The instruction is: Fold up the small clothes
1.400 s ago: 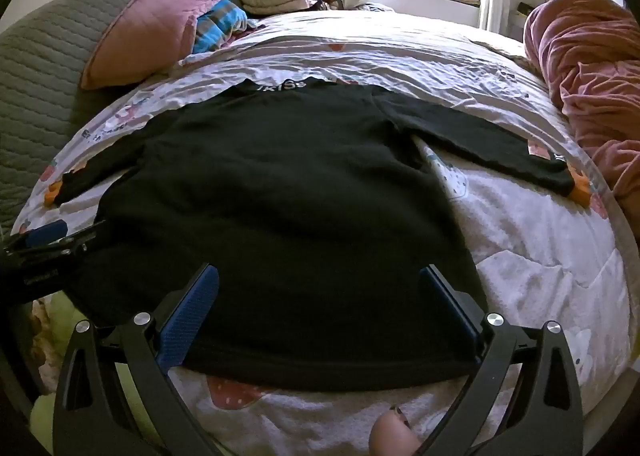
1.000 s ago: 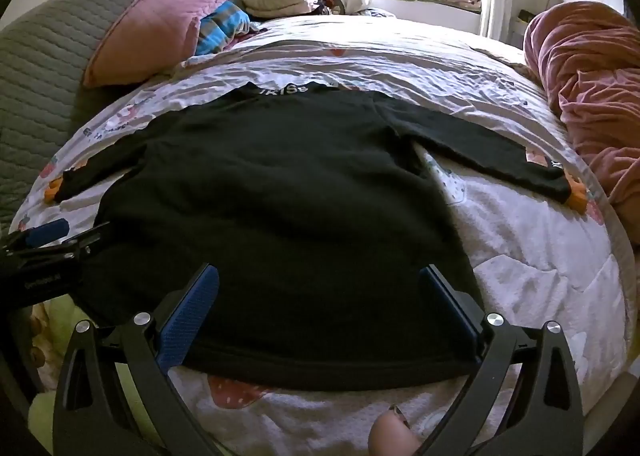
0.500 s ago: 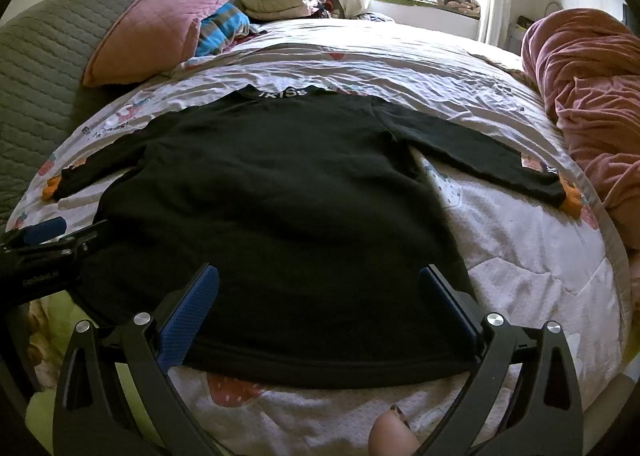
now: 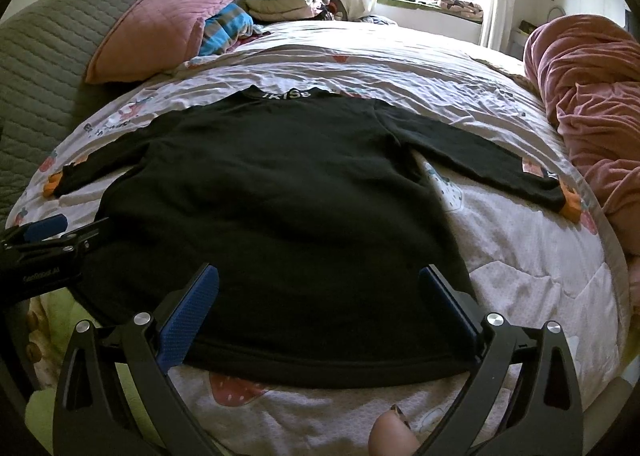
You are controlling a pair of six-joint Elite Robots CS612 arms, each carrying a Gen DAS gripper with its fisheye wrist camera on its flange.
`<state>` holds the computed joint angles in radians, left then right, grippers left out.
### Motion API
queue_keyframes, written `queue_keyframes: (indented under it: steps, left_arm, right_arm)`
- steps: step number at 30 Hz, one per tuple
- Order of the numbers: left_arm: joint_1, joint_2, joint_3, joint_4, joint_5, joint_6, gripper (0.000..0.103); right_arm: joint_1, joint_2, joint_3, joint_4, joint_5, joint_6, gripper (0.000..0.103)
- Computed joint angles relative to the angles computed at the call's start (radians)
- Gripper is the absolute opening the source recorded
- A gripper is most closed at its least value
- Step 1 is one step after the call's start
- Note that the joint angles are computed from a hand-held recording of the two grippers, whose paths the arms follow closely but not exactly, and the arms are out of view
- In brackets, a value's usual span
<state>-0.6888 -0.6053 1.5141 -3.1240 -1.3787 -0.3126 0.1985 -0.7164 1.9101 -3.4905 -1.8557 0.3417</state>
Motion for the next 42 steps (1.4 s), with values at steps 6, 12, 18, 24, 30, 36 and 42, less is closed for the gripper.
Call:
queue_keyframes:
  steps: [6, 12, 18, 24, 30, 36, 42]
  left_arm:
    - [0.002, -0.004, 0.003, 0.006, -0.004, -0.001, 0.094]
    - [0.000, -0.005, 0.004, 0.007, -0.002, -0.002, 0.094]
    - [0.000, -0.005, 0.004, 0.005, -0.003, -0.002, 0.094]
    - [0.000, -0.005, 0.004, 0.005, -0.004, -0.002, 0.094]
    - [-0.001, 0.000, 0.000, 0.008, 0.000, -0.001, 0.094]
    - [-0.004, 0.007, -0.018, 0.030, 0.008, 0.007, 0.094]
    - [0.001, 0.019, -0.059, 0.073, -0.008, 0.010, 0.094]
  right_arm:
    - [0.001, 0.000, -0.001, 0.001, 0.001, -0.002, 0.099]
    - [0.002, 0.000, -0.001, 0.000, -0.002, 0.000, 0.099]
    - [0.002, 0.000, -0.001, 0.000, -0.002, 0.000, 0.099]
    - [0.002, 0.001, -0.001, -0.002, 0.000, -0.001, 0.099]
    - [0.002, 0.004, -0.008, 0.000, 0.005, -0.005, 0.099]
    - [-0.005, 0.011, -0.024, 0.003, 0.018, -0.004, 0.099]
    - [-0.020, 0.021, -0.045, -0.005, 0.043, 0.001, 0.099]
